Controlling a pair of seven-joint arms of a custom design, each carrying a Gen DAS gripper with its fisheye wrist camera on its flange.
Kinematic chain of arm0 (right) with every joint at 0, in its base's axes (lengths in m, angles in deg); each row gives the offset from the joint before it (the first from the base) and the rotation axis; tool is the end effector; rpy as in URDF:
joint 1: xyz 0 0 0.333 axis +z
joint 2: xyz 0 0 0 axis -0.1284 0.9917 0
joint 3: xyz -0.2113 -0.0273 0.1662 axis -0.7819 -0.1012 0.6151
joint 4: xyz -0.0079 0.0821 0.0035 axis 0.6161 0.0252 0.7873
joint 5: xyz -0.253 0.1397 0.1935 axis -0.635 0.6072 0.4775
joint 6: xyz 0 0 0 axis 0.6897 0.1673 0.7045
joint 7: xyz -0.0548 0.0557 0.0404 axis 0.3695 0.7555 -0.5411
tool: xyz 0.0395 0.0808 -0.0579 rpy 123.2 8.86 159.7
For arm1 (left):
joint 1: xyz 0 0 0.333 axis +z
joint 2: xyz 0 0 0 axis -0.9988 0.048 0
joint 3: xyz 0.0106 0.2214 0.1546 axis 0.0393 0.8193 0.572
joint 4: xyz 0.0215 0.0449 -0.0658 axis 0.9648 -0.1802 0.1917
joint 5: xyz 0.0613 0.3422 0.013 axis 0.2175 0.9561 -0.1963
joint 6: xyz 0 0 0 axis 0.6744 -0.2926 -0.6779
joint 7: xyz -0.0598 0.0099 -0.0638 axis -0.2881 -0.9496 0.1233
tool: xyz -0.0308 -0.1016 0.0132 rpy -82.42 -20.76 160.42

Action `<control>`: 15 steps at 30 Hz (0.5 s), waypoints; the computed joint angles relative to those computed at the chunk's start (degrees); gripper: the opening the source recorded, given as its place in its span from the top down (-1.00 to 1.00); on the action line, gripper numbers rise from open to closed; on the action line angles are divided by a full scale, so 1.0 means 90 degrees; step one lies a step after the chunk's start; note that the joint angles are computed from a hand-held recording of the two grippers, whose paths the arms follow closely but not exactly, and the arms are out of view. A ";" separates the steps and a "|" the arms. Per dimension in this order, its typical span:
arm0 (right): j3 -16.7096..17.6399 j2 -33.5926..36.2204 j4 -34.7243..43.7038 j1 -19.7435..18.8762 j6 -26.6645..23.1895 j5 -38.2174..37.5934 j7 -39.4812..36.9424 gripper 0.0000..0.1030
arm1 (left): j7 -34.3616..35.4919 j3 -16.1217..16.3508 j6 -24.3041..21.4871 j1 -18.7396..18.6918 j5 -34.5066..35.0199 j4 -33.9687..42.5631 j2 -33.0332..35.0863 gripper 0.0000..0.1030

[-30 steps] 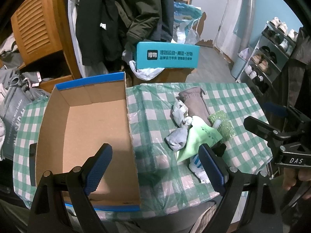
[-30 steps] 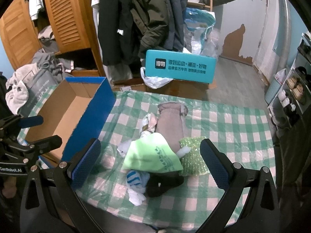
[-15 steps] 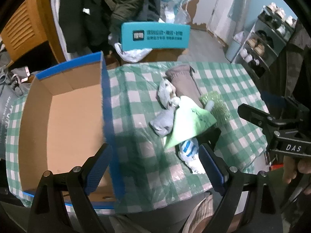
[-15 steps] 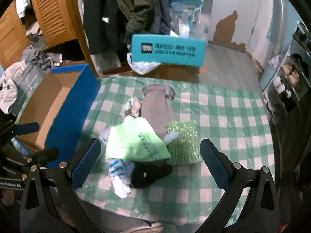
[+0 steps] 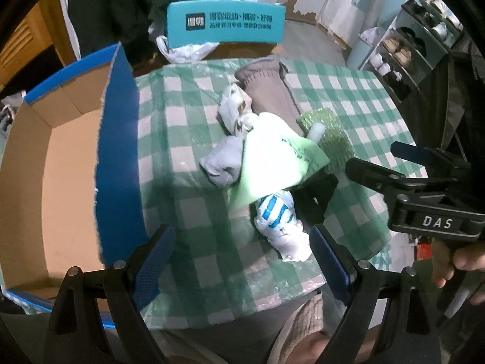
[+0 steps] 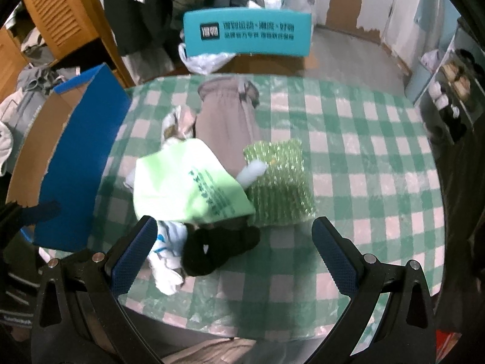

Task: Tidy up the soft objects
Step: 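Grasp the blue-white striped sock with the left tool while the right tool approaches the black sock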

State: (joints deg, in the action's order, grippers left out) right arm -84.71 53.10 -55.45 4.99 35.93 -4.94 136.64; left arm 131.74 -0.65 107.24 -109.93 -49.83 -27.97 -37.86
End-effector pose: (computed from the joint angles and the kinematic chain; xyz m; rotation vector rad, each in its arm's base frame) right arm 0.5398 0.1439 0.5647 -2.0894 1.7687 -0.2480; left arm 0.5122 -0.3467 0.5704 -1.9118 2.2984 -0.5364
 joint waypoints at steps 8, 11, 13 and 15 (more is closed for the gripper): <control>0.0001 0.0306 0.0158 -0.0005 -0.0301 -0.0045 0.0070 -0.95 | -0.0082 0.0002 -0.0169 -0.0107 0.0013 0.0168 0.0323 -0.78; 0.0012 0.0468 0.0272 0.0017 -0.0439 -0.0135 0.0099 -0.95 | -0.0125 0.0010 -0.0224 -0.0142 0.0008 0.0254 0.0458 -0.78; 0.0020 0.0570 0.0324 0.0049 -0.0512 -0.0275 0.0126 -0.95 | -0.0144 0.0017 -0.0295 -0.0163 -0.0003 0.0345 0.0571 -0.78; 0.0018 0.0657 0.0367 0.0065 -0.0557 -0.0358 0.0146 -0.95 | -0.0162 0.0028 -0.0349 -0.0174 -0.0018 0.0398 0.0641 -0.78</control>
